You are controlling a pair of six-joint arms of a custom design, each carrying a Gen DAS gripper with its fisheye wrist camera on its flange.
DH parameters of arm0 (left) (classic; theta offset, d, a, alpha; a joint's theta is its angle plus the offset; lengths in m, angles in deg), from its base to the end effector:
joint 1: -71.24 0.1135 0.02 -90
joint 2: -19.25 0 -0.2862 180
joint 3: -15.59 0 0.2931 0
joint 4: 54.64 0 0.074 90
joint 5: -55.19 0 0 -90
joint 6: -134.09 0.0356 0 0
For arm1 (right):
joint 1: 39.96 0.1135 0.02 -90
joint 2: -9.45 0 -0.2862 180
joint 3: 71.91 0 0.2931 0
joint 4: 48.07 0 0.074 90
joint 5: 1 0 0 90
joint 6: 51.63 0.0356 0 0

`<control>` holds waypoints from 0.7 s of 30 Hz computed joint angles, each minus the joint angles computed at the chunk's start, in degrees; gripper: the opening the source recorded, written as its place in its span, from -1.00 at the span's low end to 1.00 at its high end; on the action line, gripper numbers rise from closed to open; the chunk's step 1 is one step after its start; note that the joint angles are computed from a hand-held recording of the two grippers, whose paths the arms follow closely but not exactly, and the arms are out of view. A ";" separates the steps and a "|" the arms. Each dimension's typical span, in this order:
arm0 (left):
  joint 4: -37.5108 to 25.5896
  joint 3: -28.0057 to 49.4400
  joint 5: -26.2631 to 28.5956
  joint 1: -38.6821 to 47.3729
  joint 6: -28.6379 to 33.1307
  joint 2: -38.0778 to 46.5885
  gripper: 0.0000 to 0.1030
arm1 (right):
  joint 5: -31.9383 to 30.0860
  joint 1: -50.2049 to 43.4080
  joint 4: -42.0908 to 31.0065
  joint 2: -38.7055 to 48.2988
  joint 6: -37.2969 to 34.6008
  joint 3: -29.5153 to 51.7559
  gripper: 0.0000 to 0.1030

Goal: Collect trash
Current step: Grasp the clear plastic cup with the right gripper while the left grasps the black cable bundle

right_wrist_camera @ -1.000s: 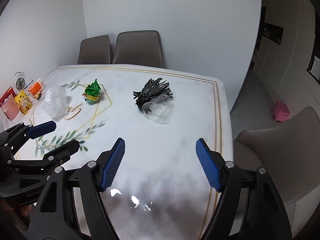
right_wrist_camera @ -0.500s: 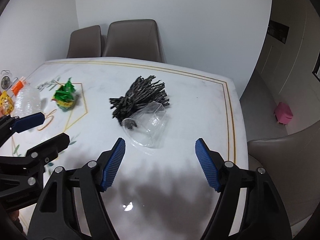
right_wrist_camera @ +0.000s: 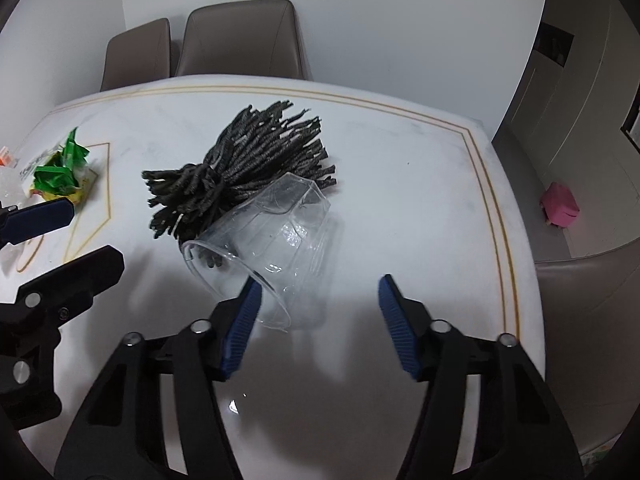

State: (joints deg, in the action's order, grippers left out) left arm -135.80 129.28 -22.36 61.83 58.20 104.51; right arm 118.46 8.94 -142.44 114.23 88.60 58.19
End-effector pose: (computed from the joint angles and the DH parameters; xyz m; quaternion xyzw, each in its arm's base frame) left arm 0.3144 -0.0599 0.4517 0.2259 0.9152 -0.0896 0.3216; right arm 0.2732 0.2865 0.4175 0.0573 0.9504 -0.0283 0.3043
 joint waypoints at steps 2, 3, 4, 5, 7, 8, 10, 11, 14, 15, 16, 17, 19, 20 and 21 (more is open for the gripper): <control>0.20 0.12 0.45 -0.04 0.19 0.52 0.38 | -0.69 -0.59 0.08 0.55 -0.25 0.15 -0.32; 0.29 0.36 0.64 -0.11 0.19 0.91 0.38 | -0.94 -0.78 0.27 0.55 -0.35 0.04 -0.61; 0.37 0.58 0.91 -0.20 0.26 1.26 0.38 | -0.99 -0.94 0.11 0.62 -0.28 0.08 -0.84; 0.40 0.78 1.05 -0.34 0.33 1.54 0.38 | -0.92 -1.03 0.00 0.54 -0.14 0.07 -0.91; 0.53 1.24 1.28 -0.84 0.29 2.18 0.38 | -0.71 -1.21 -0.11 0.16 0.05 -0.11 -0.93; 0.42 1.67 1.41 -1.09 0.27 2.52 0.38 | -0.70 -1.31 -0.15 0.10 0.13 -0.17 -0.93; 0.80 2.25 1.42 -1.78 0.19 3.28 0.38 | -0.61 -1.51 -0.19 -0.49 0.43 -0.66 -0.93; 1.04 2.50 1.39 -2.18 0.13 3.63 0.38 | -0.73 -1.72 -0.01 -0.70 0.34 -0.97 -0.93; 2.22 3.46 1.13 -3.29 -0.33 5.14 0.38 | -0.68 -1.99 -0.19 -1.11 0.39 -1.21 -0.93; 2.75 3.74 0.83 -3.70 -0.57 5.79 0.38 | -0.66 -2.13 -0.10 -1.17 0.33 -1.31 -0.93; 3.18 3.83 0.62 -3.92 -0.74 6.34 0.38 | -0.73 -2.38 0.11 -1.21 0.17 -1.50 -0.93; 3.67 3.93 0.22 -4.20 -1.06 6.99 0.38 | -0.70 -2.52 0.15 -1.28 0.10 -1.62 -0.93; 4.59 3.36 -0.07 -4.42 -1.69 7.61 0.35 | -0.79 -2.86 0.33 -1.56 0.02 -2.08 -0.93; 4.72 3.35 -0.33 -4.56 -1.88 8.24 0.23 | -0.93 -3.05 0.44 -1.69 -0.08 -2.29 -0.93; 4.65 3.21 -0.91 -4.78 -1.88 8.57 0.01 | -0.98 -3.19 0.47 -1.73 -0.18 -2.42 -0.93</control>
State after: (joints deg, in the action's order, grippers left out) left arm -131.14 132.49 -23.26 57.05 56.33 113.08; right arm 117.48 5.75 -141.96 112.51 88.43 55.77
